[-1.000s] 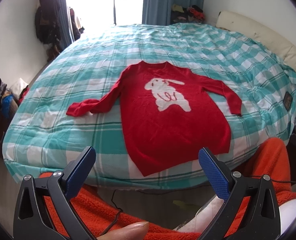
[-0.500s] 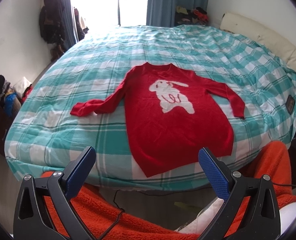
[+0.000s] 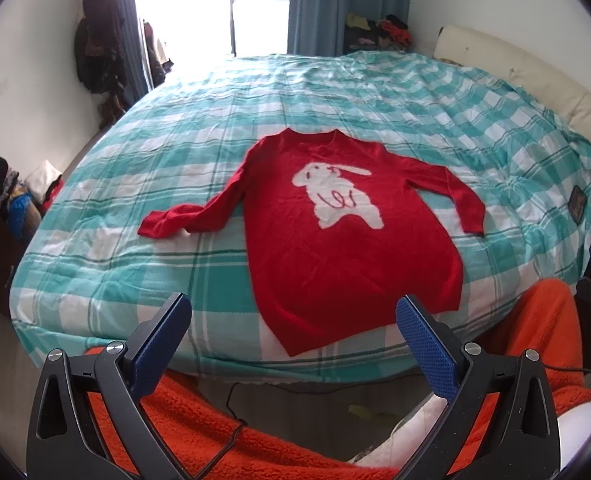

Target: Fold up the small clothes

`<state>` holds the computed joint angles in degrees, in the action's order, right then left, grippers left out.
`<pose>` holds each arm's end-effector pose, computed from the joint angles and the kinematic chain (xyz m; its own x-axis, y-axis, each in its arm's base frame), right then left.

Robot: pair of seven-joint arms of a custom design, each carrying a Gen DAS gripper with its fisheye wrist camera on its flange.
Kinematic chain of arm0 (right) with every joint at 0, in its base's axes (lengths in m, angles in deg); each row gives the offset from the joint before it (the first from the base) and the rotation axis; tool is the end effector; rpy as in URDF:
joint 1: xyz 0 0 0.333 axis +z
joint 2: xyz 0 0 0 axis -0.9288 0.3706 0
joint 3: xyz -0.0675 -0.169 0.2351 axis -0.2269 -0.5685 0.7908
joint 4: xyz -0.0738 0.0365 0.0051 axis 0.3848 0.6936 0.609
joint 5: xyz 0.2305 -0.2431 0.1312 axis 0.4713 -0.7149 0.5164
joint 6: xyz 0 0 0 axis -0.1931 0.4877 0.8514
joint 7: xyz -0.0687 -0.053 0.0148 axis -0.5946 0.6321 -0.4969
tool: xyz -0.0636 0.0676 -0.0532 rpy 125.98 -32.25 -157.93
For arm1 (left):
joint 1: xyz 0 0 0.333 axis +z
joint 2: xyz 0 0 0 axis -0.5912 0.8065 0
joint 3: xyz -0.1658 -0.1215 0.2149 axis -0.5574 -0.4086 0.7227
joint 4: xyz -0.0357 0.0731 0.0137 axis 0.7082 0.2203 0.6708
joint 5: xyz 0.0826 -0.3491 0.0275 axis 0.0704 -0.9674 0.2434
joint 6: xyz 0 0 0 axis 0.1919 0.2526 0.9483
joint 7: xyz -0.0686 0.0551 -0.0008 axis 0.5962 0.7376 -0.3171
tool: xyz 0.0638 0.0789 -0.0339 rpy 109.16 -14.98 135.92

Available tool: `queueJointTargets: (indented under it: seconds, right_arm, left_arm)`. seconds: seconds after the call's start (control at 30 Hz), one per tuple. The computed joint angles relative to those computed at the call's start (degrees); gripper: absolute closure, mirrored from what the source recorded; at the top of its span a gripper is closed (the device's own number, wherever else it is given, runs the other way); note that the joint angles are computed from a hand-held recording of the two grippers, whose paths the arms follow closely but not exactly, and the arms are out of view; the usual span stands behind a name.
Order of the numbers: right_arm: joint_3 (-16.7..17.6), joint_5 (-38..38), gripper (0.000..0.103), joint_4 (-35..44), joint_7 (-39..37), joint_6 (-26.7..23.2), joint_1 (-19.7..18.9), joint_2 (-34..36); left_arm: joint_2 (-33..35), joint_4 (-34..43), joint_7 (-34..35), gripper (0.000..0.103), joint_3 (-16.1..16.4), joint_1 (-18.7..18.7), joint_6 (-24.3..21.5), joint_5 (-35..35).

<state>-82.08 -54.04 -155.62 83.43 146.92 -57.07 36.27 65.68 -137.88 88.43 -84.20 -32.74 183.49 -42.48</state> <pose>0.5528 0.1412 0.5835 0.0798 -0.9968 -0.0008 -0.6744 -0.0534 -0.7364 0.6819 -0.0357 0.5625 -0.2354 -0.9715 0.0270 -0.7350 0.1598 -0.6590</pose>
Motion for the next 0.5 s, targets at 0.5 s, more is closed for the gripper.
queueJointTargets:
  seconds: [0.5]
  right_arm:
    - [-0.08,1.88,0.0,1.29,-2.5,-0.47,0.48,1.39]
  left_arm:
    - [-0.23,-0.41,0.35,0.001,-0.15,0.12,0.55,-0.44]
